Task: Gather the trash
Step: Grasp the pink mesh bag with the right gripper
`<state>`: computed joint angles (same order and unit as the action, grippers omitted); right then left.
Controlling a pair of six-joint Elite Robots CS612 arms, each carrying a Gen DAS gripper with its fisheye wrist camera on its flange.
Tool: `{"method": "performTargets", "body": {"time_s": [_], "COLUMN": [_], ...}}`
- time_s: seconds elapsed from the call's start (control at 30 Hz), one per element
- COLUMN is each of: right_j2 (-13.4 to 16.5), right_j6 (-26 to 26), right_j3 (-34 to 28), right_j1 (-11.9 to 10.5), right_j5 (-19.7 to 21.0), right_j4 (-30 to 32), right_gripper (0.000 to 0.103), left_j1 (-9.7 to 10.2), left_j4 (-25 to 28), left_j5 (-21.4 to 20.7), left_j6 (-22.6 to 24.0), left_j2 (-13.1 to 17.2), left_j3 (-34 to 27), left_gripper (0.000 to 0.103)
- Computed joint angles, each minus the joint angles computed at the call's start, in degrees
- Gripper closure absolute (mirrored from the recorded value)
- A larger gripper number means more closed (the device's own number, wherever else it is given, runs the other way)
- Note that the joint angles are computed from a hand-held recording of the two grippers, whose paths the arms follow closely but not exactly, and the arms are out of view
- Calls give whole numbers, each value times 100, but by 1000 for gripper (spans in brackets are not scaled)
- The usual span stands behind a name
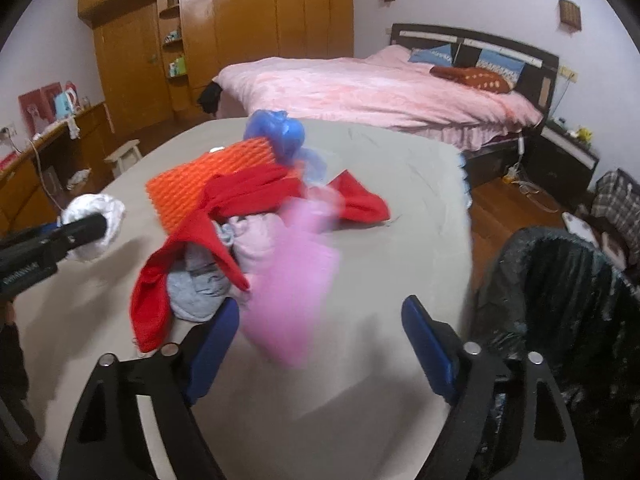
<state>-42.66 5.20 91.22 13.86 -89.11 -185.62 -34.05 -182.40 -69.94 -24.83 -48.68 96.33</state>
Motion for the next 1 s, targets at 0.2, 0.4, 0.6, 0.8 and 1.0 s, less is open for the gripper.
{"method": "performTargets", "body": {"time_s": [0.2,0.4,0.6,0.8,1.0], "right_j2": [47,124,194,137,-15], "right_j6": [140,225,230,23,-17], "right_j3": [-97,-234,-423,-341,-113], "right_j1": [35,21,13,-43,-97], "right_j5": [-114,-106,68,493,700], "right_j4": [221,433,892,887,697], "right_gripper": [30,30,37,71,80], "left_j1": [-11,-3,11,3,-39], "left_j4": [28,23,72,109,23], "left_j5": [69,75,-4,-29,21], "left_j6": [27,26,32,51,112], "left_j2": [-24,-1,34,36,-6], "left_j3": [25,1,-49,-66,-29], "left_gripper": [68,68,68,68,68]}}
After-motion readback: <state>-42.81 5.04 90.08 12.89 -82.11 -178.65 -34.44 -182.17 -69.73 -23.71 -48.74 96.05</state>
